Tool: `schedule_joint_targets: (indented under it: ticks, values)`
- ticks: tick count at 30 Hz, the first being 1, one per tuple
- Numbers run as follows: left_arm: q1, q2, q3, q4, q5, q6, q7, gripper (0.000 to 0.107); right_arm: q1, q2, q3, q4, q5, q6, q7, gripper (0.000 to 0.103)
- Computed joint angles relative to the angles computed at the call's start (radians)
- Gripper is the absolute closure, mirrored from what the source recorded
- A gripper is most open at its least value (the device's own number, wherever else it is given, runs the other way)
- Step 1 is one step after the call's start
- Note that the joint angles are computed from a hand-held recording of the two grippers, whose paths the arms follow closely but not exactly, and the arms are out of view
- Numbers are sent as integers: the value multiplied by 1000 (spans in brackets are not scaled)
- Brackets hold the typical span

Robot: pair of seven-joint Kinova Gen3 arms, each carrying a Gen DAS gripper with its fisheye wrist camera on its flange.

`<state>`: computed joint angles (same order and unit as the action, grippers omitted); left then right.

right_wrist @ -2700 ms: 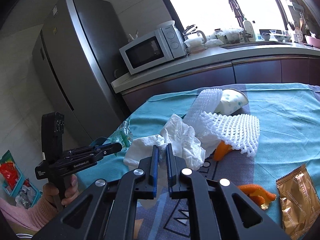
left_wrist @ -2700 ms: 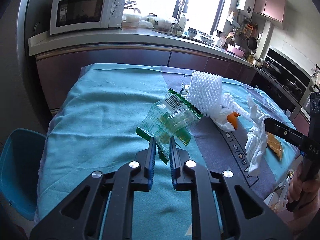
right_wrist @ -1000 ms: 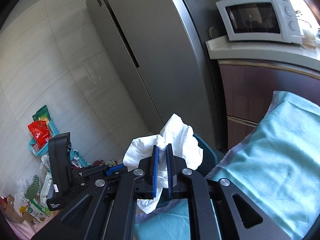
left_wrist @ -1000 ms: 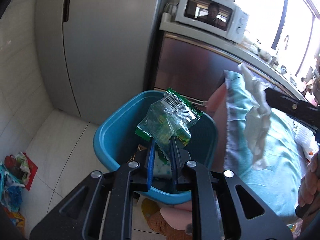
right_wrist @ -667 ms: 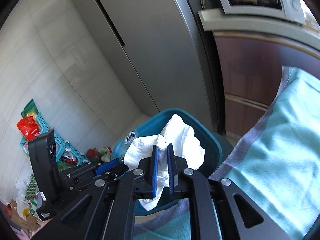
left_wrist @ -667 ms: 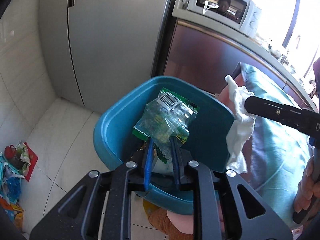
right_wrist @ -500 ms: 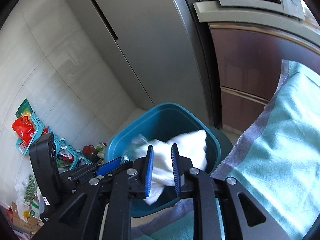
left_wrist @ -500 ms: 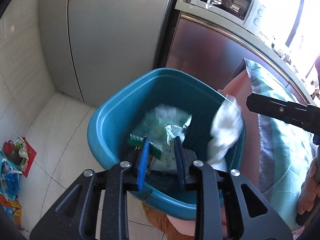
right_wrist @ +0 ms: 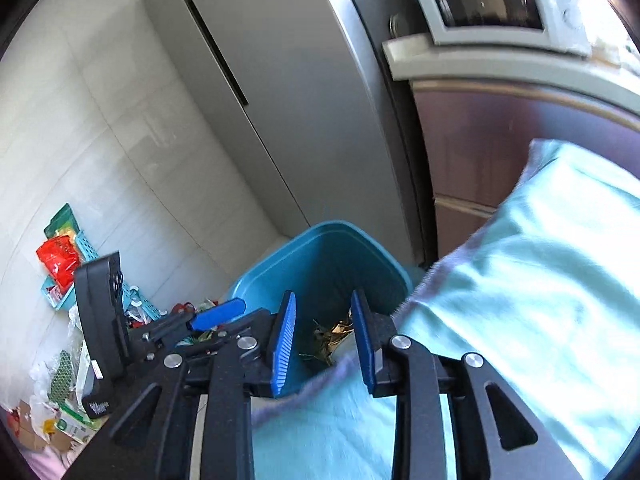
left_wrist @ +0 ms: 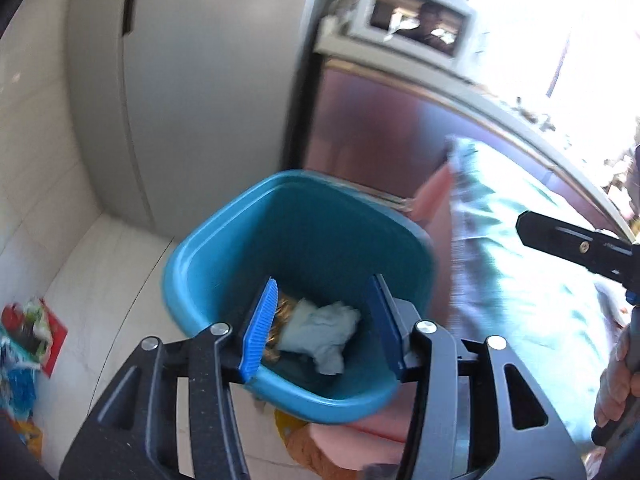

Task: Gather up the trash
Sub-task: 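Carry packet and tissue to the blue bin and open both tools to drop them, then grasp a white foam net sleeve with each tool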

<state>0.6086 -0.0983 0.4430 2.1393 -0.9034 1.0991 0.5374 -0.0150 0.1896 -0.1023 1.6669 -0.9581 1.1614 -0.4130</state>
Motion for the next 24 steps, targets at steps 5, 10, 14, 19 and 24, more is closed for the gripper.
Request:
schedule_joint_targets:
  ticks: [5, 10, 14, 19, 24]
  values:
    - [66, 53, 38, -96, -106, 35, -45, 52, 124, -67, 79, 50, -88, 75, 141, 64]
    - [136, 140, 7, -206, -194, -48, -146, 51, 251, -110, 189, 96, -155, 117, 237, 58]
    - [182, 235, -28, -321, -235, -112, -254, 49, 344, -115, 255, 112, -169, 106, 254, 53]
    - [217, 361, -70, -491, -230, -184, -422, 47, 443, -96, 304, 120, -173, 48, 256, 47]
    - [238, 467, -101, -655, -175, -216, -596, 46, 540, -8, 312, 59, -165, 51, 192, 42]
